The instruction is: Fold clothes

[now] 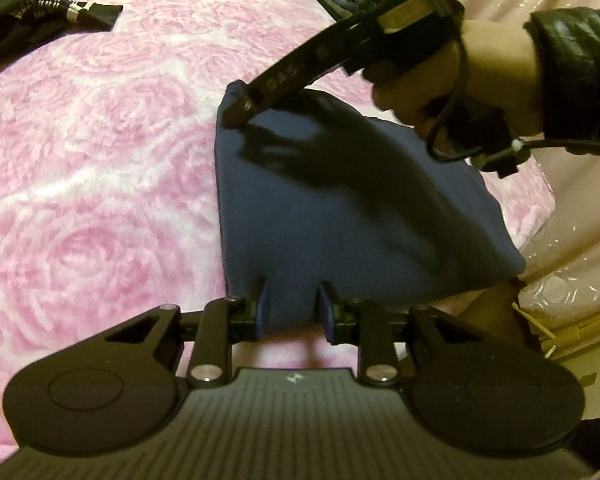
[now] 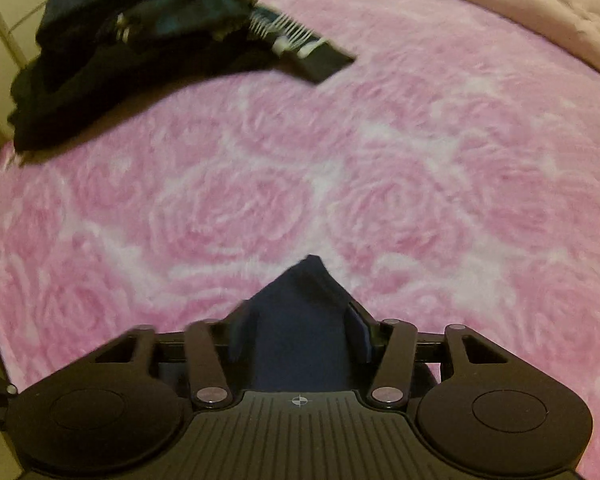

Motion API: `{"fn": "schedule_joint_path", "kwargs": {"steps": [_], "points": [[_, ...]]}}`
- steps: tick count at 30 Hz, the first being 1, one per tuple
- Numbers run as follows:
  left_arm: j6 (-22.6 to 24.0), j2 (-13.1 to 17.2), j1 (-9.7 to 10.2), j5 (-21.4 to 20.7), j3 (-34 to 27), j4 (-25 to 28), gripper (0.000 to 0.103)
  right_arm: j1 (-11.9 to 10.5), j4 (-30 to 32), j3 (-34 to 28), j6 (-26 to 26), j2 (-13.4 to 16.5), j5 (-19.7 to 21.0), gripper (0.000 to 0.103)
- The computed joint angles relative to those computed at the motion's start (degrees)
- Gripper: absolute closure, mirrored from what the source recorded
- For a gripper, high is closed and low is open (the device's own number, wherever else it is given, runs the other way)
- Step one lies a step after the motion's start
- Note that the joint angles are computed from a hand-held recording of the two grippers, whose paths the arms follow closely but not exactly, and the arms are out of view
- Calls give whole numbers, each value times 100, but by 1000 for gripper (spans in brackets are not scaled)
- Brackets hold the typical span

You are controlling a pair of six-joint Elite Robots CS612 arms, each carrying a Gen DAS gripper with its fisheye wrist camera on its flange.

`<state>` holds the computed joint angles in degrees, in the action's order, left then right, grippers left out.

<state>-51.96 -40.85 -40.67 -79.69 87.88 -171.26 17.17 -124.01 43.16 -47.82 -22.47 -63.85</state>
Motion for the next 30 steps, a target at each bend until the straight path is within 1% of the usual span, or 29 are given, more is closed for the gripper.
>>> {"fn": "schedule_joint_path", "kwargs": {"steps": [2,3,4,6,8,10,12,13,14,15,16,17,19,20,24,25,27,28,30], "points": [[-119,-83,3,-11,64,-19,85,-96,-441,515,283,-265,250,52],[-248,-111,-7,94,128,-204,85,-132,-547,722,368,-370,299,52],[-376,-138,-17,206,188,-389,85,-145,-530,847,373,-424,198,52],[-425,-93,24,120,136,-363,85,-156,-421,1026,344,-488,-107,52],[-287,23,84,-138,2,-122,85,-212,-468,1097,509,-486,-58,52],[-66,79,98,-187,-23,-123,84,-263,-559,1151,689,-506,6,52],[72,51,128,-272,-24,-70,85,-311,-785,1296,836,-614,15,52],[180,-9,123,-222,-25,56,89,-353,-988,1442,904,-692,43,52],[286,-71,96,-72,1,62,91,-393,-1056,1544,993,-745,33,52],[351,-104,71,62,30,-48,91,-423,-1024,1598,1069,-771,-54,52],[390,-106,75,69,36,-153,91,-458,-986,1652,1151,-789,-128,52],[384,-76,106,-61,-9,-91,90,-497,-952,1708,1239,-806,-188,52],[390,31,173,-371,-181,329,91,-535,-961,1792,1334,-878,-231,51],[483,77,177,-379,-231,365,90,-537,-1031,1886,1217,-960,-292,51],[914,41,169,-369,-354,761,90,-563,-1273,2466,277,-1366,-375,50],[940,35,176,-401,-371,836,90,-572,-1314,2641,21,-1469,-391,49],[947,49,200,-465,-435,979,90,-560,-1625,3063,-609,-1679,-573,40],[941,68,212,-488,-487,1073,90,-553,-1844,3258,-898,-1751,-643,38],[956,50,216,-504,-536,1255,90,-543,-2051,3520,-1307,-1849,-716,38]]}}
